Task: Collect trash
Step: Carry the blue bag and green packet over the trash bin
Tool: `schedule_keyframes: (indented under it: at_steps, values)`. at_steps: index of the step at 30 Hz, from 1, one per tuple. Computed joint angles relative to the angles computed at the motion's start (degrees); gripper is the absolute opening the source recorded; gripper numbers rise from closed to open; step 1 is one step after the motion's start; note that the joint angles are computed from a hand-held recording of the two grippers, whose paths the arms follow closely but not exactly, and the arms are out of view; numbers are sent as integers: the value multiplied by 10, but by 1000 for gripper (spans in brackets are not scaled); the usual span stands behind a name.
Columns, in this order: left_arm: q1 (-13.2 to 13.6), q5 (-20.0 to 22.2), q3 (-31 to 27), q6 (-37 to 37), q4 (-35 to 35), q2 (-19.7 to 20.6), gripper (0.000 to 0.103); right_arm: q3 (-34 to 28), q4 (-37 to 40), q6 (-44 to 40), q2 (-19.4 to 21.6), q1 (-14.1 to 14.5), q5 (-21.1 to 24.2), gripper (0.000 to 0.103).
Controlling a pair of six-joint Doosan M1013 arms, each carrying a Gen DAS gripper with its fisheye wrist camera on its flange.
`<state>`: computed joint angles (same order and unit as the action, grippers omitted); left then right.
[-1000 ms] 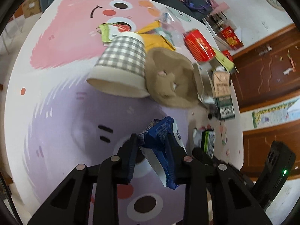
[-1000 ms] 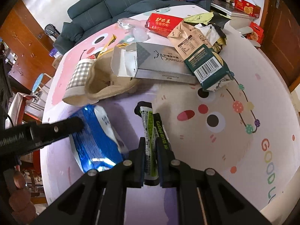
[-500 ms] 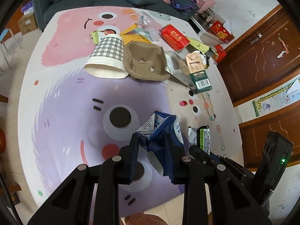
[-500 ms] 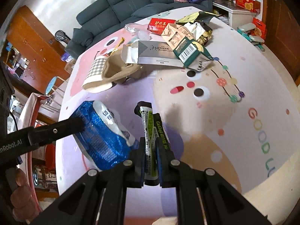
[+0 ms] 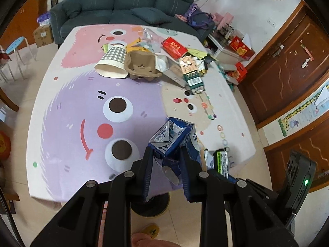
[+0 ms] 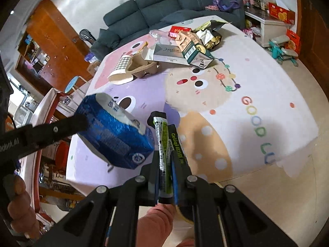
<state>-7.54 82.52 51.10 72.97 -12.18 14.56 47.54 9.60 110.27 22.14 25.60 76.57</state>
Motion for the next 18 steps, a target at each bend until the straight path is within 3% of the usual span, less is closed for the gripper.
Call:
schedule_keyframes:
  at_steps: [6,18]
  values:
    - [-26,-5,32,-9,18,-32,23,72,13,-26,-49,-13,-8,10]
    - [-76,46,102,12,40,-67,23,178,35,-11,-103,-28,0,10]
